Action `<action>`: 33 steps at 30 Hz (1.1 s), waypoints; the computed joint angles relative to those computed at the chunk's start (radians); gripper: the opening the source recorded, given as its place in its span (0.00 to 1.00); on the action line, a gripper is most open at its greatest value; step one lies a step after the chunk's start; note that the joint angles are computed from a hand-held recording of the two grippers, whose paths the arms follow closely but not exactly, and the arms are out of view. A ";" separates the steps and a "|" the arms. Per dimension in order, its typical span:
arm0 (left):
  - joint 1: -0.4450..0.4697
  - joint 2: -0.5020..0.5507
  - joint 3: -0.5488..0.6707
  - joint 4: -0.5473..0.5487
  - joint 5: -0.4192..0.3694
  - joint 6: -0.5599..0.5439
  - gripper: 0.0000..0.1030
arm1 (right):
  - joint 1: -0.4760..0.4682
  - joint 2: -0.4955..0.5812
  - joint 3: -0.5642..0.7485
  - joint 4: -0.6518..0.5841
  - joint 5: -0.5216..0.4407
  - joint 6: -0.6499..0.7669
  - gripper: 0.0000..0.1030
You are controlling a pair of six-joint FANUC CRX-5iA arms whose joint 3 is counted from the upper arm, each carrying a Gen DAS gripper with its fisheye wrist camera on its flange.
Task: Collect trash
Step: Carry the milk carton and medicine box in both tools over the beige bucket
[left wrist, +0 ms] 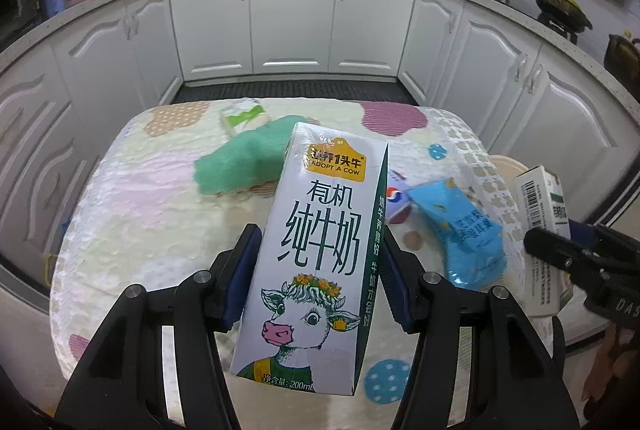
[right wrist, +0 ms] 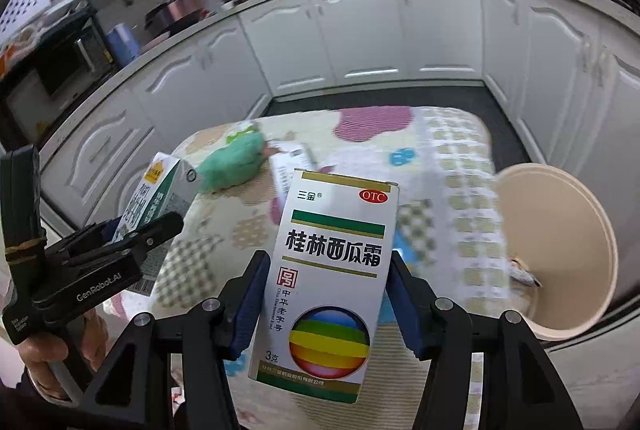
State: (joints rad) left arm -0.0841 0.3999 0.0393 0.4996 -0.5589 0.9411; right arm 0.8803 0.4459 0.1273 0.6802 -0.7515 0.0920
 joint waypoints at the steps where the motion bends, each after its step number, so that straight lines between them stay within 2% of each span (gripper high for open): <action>1: -0.007 0.005 0.007 0.000 -0.005 0.000 0.54 | -0.002 -0.010 -0.016 0.009 0.001 -0.014 0.54; 14: -0.055 0.054 0.070 -0.011 -0.074 0.014 0.54 | -0.044 -0.144 -0.231 0.100 -0.011 -0.232 0.54; 24: -0.073 0.078 0.100 -0.037 -0.088 0.048 0.54 | -0.081 -0.187 -0.310 0.091 -0.007 -0.276 0.54; 33: -0.075 0.097 0.128 -0.075 -0.101 0.094 0.54 | -0.117 -0.186 -0.330 0.059 -0.001 -0.267 0.54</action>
